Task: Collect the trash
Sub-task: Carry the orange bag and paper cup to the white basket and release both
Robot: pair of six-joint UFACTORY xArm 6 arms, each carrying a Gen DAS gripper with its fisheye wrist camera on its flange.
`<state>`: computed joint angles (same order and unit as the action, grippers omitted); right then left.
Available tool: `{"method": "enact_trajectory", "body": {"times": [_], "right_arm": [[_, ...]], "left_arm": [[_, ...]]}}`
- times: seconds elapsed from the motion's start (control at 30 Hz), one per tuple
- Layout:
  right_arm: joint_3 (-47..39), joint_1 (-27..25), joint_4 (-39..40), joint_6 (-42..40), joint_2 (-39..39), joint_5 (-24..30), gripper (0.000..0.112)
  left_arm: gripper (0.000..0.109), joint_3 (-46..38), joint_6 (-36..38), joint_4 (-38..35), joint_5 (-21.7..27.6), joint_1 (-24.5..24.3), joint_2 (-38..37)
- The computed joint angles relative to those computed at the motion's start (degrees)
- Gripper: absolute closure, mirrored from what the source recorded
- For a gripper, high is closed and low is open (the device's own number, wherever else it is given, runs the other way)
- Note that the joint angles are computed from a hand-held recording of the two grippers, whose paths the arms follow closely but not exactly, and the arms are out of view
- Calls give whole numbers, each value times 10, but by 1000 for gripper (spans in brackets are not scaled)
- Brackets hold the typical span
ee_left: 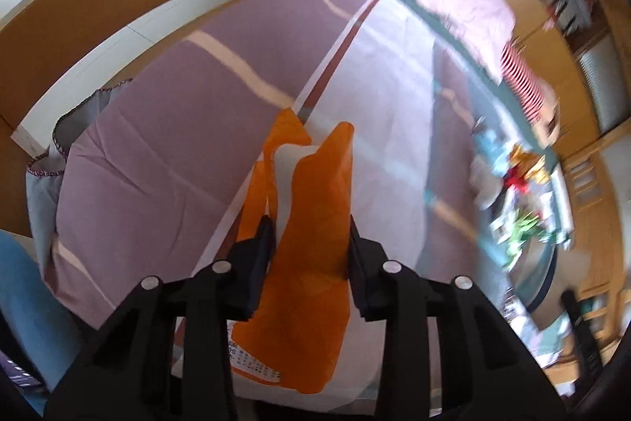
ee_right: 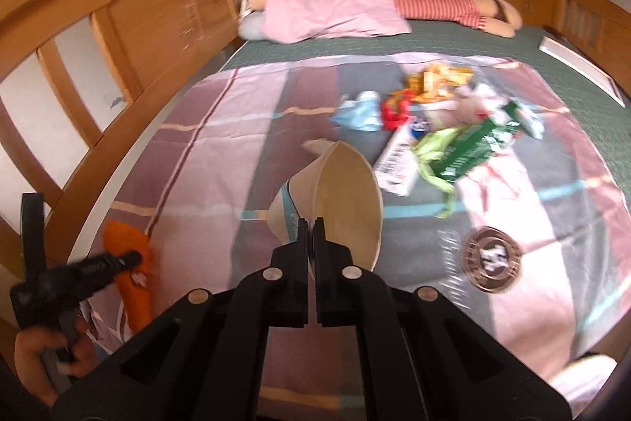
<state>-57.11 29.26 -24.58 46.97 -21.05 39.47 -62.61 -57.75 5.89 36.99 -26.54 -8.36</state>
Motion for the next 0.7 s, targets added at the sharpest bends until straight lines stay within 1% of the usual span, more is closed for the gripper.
{"method": "enact_trajectory", "body": {"times": [0.13, 0.2, 0.23, 0.3, 0.33, 0.37, 0.4, 0.47, 0.53, 0.63, 0.7], "right_arm": [[39, -7, -39, 26, -61, 13, 109], [53, -9, -43, 23, -85, 20, 109], [63, -11, -45, 19, -102, 23, 109], [75, -12, -52, 14, -124, 26, 109], [86, -14, -55, 8, -143, 27, 109], [93, -17, -55, 0, -156, 26, 109], [105, -20, -56, -10, -176, 22, 109], [125, -25, -59, -19, -207, 24, 109], [146, -42, -29, -42, -241, 22, 109], [169, -67, 22, -88, -290, 17, 109], [180, -79, 41, -116, -319, 23, 109]], "left_arm": [[73, 24, -23, 18, -46, 1, -18], [73, 35, -41, 41, -64, -5, -29], [73, 37, -53, 66, -66, -12, -33], [73, 36, -76, 122, -57, -34, -41], [73, 40, -81, 137, -55, -42, -49], [73, 43, -91, 155, -47, -53, -60], [73, 37, -111, 180, -28, -70, -68], [73, 34, -153, 218, -9, -96, -86], [73, 16, -191, 261, 8, -134, -95], [73, -10, -227, 309, 27, -187, -94], [73, -27, -243, 322, 29, -225, -83]]}}
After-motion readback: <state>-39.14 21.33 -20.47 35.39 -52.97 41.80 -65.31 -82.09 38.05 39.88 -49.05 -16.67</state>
